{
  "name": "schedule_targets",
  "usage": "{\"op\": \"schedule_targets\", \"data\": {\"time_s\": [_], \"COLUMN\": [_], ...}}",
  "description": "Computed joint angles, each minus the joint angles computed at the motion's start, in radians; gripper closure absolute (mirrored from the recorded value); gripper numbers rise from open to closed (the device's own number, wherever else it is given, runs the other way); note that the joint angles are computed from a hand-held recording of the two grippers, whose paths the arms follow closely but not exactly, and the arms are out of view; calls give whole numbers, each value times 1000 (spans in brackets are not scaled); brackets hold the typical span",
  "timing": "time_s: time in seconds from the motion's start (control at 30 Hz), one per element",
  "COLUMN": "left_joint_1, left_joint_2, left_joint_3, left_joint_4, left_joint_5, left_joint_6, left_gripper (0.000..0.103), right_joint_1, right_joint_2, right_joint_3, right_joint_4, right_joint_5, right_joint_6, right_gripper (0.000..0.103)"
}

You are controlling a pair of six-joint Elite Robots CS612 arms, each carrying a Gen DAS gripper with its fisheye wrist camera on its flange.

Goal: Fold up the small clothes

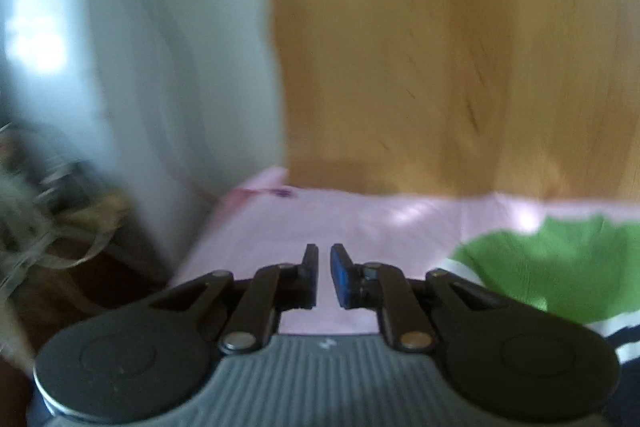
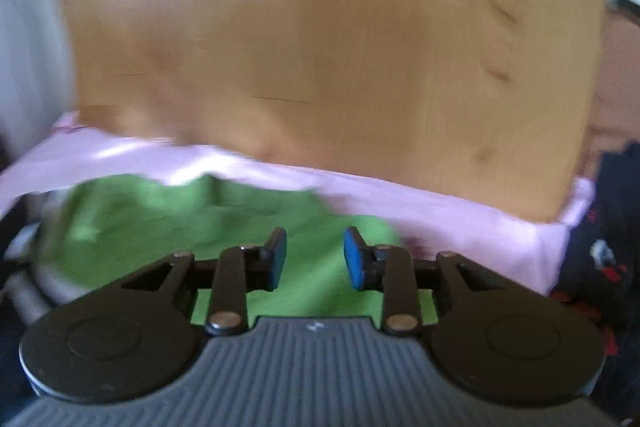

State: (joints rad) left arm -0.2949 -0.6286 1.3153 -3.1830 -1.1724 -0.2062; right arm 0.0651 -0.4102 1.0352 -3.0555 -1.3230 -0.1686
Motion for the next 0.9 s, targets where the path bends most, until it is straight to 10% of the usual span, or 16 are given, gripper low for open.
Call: {"op": "schedule_targets", "data": {"time_s": [0.23, 0.43, 0.57, 0.63, 0.67, 0.9], "left_joint_1": [-4, -3, -4, -5, -5, 5], "left_joint_2": [-156, -177, -191, -197, -199, -192], "left_joint_3": [355, 504, 572, 591, 600, 582], "left_joint_4": [-345, -541, -608, -623, -632, -655], "left_joint_5": [68, 32, 38, 56, 62, 76], "left_joint_6": [-34, -45, -35, -46, -62, -202], "left_gripper": [93, 88, 84, 84, 84, 84], "right_joint_1": [87, 172, 233, 253, 257, 252], "right_joint_2": [-67, -95, -30, 5, 12, 110], "right_joint_3": [133, 169, 54, -27, -62, -428], "right_joint_4": [-54, 167, 261, 301, 317, 397], "right_joint_5": [260, 396, 256, 187, 175, 473], "right_joint_6": [-477, -867, -879, -809, -747, -279], "right_gripper": [56, 51, 44, 91, 91, 92]}}
